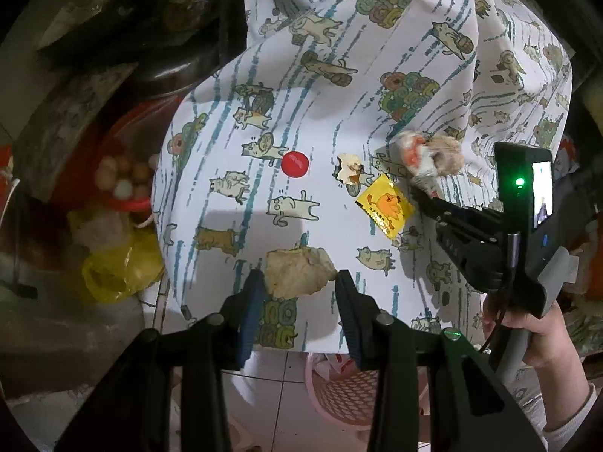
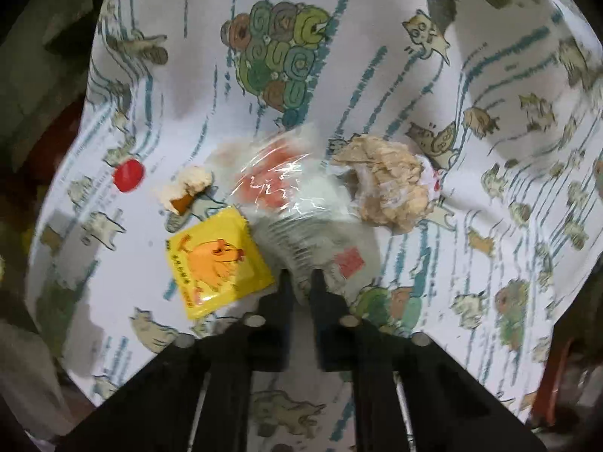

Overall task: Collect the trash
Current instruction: 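Grasp the white snack wrapper with the right tool while the left tool grasps the beige crumpled paper, then carry the wrapper and paper over the pink basket and open both tools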

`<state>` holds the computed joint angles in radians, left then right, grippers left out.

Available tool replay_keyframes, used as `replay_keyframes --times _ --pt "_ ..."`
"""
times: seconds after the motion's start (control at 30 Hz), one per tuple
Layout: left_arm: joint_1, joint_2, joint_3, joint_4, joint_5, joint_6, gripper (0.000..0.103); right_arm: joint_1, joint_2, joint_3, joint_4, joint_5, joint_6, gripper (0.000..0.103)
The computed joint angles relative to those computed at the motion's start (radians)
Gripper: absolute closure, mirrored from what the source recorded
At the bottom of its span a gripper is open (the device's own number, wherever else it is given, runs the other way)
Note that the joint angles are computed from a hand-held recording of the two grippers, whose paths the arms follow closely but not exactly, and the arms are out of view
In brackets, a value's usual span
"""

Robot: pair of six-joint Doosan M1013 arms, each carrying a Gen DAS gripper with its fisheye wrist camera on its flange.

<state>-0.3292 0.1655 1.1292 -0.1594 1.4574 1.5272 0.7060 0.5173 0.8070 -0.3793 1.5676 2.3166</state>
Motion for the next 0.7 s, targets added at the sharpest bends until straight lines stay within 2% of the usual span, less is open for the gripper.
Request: replay_keyframes --times 0.13,0.23,0.43,0.53,0.7 --pt "0.002 -0.007 0.004 -0.013 -0.008 -0.003 0.066 0.010 -0.038 0.024 0.009 -0.060 0.029 0.100" --pt "0.005 -0.016 0.006 -0.040 -0.018 -0.011 0.066 0.018 -0.090 0.064 0.039 -0.150 0.082 0.100" --pt "0.004 -0.036 0.010 -0.079 -0.034 -0.022 0.066 0.053 -0.166 0.108 0.030 -0.252 0.179 0.100" --pt "0.005 -0.047 0.014 -0.093 -0.043 -0.032 0.066 0.071 -0.195 0.127 0.007 -0.285 0.258 0.100" --pt "-0.002 -0.068 0.027 -0.069 -0.058 -0.044 0.066 0.107 -0.231 0.143 -0.052 -0.291 0.363 0.100"
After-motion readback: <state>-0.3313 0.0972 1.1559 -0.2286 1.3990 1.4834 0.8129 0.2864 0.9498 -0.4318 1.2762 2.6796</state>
